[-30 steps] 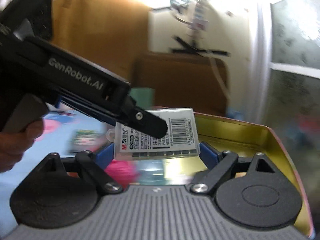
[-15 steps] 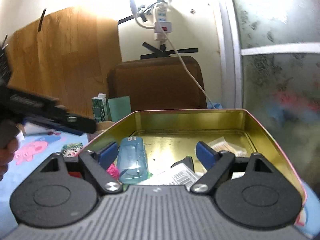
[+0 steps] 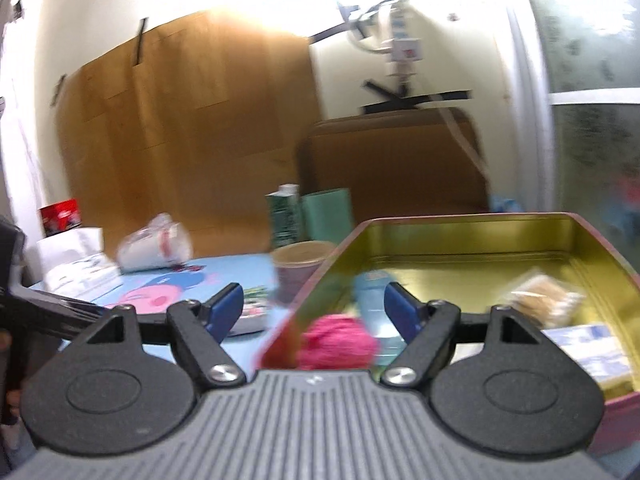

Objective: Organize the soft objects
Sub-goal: 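Withdraw the right tool from the tin toward the green tissue pack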

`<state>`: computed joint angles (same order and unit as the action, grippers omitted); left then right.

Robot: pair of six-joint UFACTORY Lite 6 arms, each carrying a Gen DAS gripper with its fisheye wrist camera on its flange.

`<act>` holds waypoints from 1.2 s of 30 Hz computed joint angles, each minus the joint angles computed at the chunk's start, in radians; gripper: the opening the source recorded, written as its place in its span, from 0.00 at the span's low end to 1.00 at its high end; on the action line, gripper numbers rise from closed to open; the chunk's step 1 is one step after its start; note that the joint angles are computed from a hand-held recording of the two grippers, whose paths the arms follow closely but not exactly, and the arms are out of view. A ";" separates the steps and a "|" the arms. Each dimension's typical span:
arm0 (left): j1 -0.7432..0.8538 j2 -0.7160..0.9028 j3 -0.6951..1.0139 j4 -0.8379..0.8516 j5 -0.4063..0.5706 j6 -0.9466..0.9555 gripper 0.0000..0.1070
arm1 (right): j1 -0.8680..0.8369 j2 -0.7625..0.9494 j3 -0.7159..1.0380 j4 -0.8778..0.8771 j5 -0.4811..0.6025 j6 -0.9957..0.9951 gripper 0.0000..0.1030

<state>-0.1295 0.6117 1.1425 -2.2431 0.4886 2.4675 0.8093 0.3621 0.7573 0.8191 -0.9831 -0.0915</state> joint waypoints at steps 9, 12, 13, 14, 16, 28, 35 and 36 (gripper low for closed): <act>0.088 0.099 0.048 -0.244 -0.012 0.221 0.65 | 0.009 0.273 0.423 -0.029 0.239 -0.200 0.77; 0.093 0.106 0.047 -0.269 0.004 0.242 0.71 | 0.001 0.374 0.578 0.014 0.307 -0.293 0.77; 0.092 0.109 0.051 -0.268 0.004 0.239 0.71 | 0.000 0.397 0.612 0.029 0.321 -0.312 0.77; 0.094 0.109 0.049 -0.267 0.008 0.237 0.71 | -0.001 0.417 0.638 0.037 0.330 -0.319 0.77; 0.098 0.108 0.047 -0.254 0.014 0.222 0.71 | 0.003 0.438 0.660 0.047 0.329 -0.312 0.77; 0.088 0.093 0.018 -0.272 0.038 0.261 0.72 | 0.139 0.289 0.368 0.162 0.060 -0.163 0.77; 0.045 0.016 -0.068 -0.253 0.066 0.271 0.75 | 0.255 0.097 0.077 0.359 -0.160 -0.057 0.77; 0.032 -0.009 -0.096 -0.252 0.079 0.270 0.75 | 0.267 0.081 0.047 0.392 -0.181 -0.035 0.77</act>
<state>-0.0972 0.6027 1.0461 -2.4947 0.5673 2.7372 1.0762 0.4429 0.8047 1.2111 -1.1645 -0.1262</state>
